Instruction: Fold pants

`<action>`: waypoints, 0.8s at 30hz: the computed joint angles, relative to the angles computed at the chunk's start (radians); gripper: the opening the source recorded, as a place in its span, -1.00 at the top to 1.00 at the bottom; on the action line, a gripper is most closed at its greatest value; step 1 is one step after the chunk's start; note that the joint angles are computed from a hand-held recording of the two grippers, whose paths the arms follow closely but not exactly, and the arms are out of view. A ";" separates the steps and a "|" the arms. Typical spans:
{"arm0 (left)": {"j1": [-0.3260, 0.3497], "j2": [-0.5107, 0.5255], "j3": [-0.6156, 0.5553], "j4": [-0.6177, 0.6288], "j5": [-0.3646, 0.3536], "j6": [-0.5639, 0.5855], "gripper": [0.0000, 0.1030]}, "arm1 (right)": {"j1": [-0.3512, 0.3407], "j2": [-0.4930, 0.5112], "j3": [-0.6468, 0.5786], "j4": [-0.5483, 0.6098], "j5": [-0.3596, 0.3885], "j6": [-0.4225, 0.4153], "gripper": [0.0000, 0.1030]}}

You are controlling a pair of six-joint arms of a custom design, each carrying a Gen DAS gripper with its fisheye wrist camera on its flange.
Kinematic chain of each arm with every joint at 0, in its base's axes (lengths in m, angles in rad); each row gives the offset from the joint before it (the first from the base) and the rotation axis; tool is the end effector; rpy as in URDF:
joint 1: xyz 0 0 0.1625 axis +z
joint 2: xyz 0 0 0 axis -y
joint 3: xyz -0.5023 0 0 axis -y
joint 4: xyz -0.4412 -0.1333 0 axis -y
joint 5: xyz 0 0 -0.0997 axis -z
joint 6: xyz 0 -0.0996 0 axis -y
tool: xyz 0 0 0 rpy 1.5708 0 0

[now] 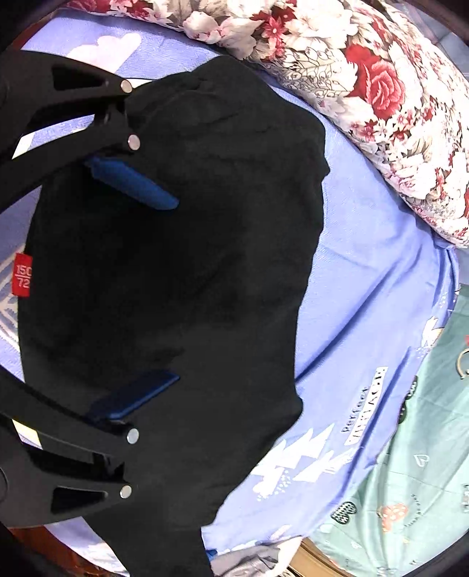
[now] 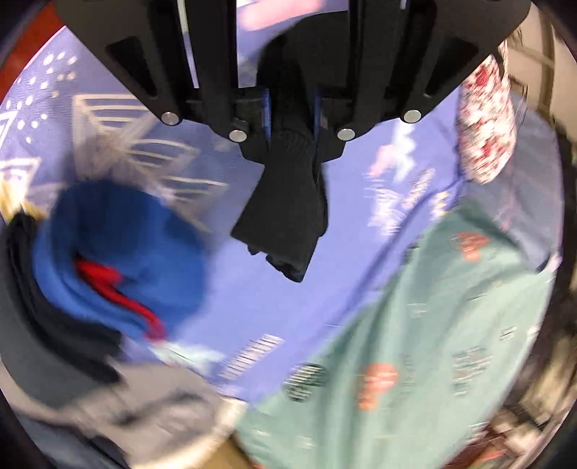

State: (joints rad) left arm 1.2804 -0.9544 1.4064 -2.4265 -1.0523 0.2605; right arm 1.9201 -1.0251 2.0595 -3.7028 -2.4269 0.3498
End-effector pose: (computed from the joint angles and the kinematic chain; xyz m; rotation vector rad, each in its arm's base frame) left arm -0.0578 -0.8312 0.3393 0.5671 2.5215 -0.5383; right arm 0.2564 -0.5342 0.2716 -0.6157 -2.2050 1.6114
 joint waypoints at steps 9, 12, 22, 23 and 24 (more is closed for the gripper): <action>0.016 -0.043 0.036 -0.057 -0.083 -0.010 -0.79 | 0.031 0.198 -0.282 0.304 0.177 -0.106 0.68; 0.027 -0.055 0.046 -0.064 -0.096 -0.013 -0.79 | 0.025 0.277 -0.369 0.431 0.205 -0.106 0.68; 0.045 -0.078 0.062 -0.077 -0.148 0.001 -0.79 | 0.037 0.392 -0.505 0.666 0.119 -0.134 0.68; 0.045 -0.077 0.062 -0.077 -0.147 -0.003 -0.79 | 0.039 0.393 -0.502 0.672 0.110 -0.142 0.68; 0.044 -0.075 0.060 -0.077 -0.145 -0.005 -0.79 | 0.041 0.399 -0.506 0.675 0.100 -0.151 0.68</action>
State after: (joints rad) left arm 1.3245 -1.0289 1.4665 -2.5036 -1.1977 0.2554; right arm 1.9607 -0.6266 1.5530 -3.0277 -2.3267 0.1984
